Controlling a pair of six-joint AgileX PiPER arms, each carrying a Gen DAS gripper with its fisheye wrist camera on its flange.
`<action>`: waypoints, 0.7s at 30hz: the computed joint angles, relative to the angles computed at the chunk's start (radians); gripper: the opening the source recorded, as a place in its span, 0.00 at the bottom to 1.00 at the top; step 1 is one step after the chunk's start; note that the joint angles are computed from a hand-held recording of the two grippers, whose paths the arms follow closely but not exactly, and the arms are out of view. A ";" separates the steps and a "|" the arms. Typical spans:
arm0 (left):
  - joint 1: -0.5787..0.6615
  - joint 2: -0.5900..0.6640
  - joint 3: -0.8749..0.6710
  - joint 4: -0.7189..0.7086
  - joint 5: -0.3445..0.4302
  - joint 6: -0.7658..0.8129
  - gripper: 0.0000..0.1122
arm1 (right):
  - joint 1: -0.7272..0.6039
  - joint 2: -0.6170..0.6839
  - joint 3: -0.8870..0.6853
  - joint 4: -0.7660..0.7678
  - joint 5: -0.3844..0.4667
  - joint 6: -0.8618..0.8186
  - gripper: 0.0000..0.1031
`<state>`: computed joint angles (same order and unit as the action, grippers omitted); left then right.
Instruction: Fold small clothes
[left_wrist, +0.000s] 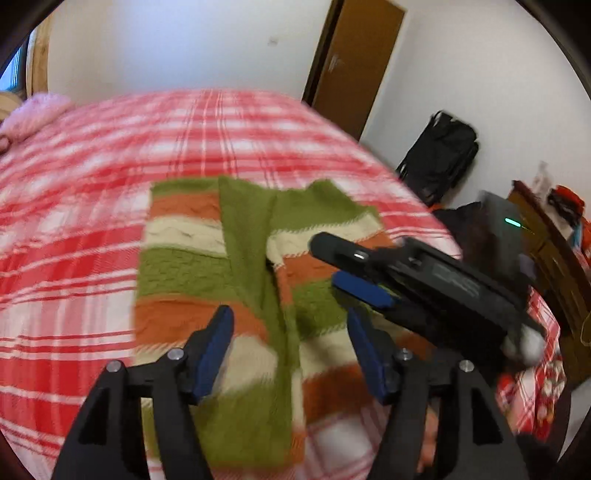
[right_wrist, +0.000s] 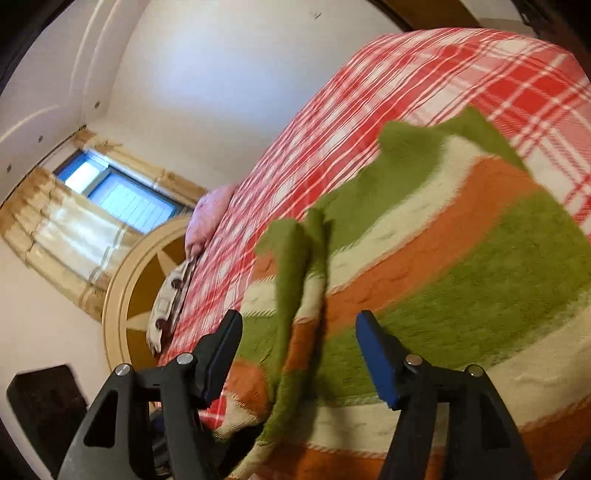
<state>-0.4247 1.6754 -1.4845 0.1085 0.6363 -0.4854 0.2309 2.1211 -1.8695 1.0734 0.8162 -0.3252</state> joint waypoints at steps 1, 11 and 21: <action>0.005 -0.043 0.045 0.024 -0.017 -0.018 0.59 | 0.011 0.019 -0.036 -0.031 0.013 0.029 0.63; 0.207 -0.025 0.078 0.122 0.048 -0.176 0.59 | 0.214 0.173 -0.364 -0.510 0.032 0.301 0.63; 0.168 0.041 0.034 0.256 0.083 -0.274 0.59 | 0.286 0.205 -0.434 -0.797 0.002 0.397 0.23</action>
<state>-0.2571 1.7166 -1.4505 0.3640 0.7190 -0.7592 0.5170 2.3256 -2.3035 0.2761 0.8186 0.0718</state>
